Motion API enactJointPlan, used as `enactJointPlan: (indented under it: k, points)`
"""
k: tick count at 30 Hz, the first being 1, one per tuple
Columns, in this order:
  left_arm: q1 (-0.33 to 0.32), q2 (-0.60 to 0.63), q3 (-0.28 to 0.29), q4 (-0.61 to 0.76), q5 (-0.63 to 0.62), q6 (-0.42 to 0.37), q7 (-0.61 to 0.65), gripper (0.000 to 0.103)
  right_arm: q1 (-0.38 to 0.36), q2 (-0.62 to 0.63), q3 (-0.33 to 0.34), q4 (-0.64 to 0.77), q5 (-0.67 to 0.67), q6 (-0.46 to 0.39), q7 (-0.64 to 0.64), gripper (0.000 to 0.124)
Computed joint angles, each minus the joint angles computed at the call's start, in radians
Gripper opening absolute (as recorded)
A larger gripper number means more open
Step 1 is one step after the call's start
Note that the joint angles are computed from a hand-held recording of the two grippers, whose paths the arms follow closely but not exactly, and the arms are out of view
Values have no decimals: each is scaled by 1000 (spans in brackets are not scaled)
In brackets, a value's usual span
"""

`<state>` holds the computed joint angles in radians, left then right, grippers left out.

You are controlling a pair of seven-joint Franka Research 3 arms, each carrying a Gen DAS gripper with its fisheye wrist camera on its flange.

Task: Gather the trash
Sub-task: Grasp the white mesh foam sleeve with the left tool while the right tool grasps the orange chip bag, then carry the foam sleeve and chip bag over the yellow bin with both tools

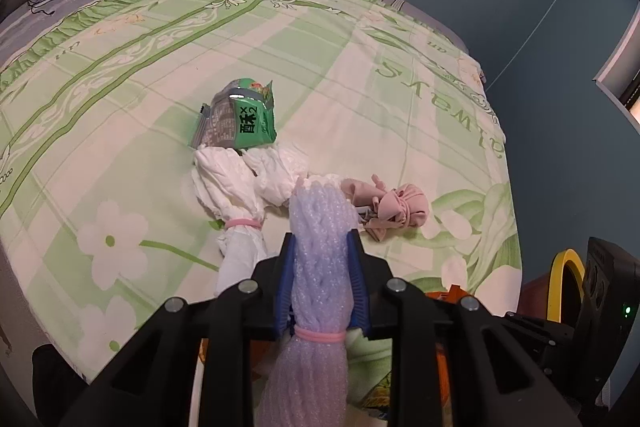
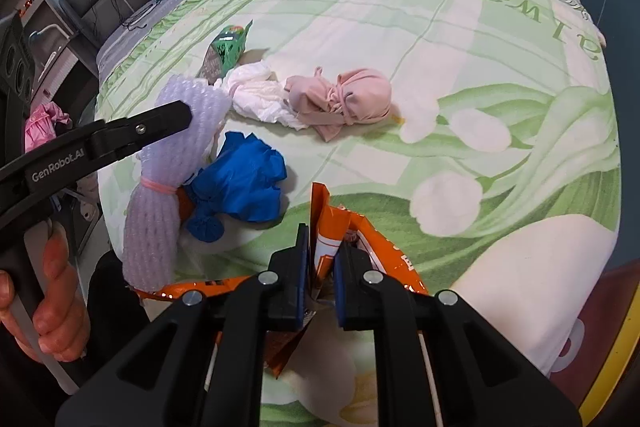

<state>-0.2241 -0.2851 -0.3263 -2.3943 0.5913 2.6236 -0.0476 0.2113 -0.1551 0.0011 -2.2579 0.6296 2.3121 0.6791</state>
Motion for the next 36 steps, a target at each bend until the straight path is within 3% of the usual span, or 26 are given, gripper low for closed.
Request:
enactJointPlan:
  k: [19, 36]
  points:
    - [-14, -119, -44, 4, 11, -78, -2, 24, -43, -89, -53, 23, 81, -94, -62, 10]
    - [-42, -119, -87, 114, 59, -168, -9, 24, -93, -140, -109, 58, 152, -155, -106, 10]
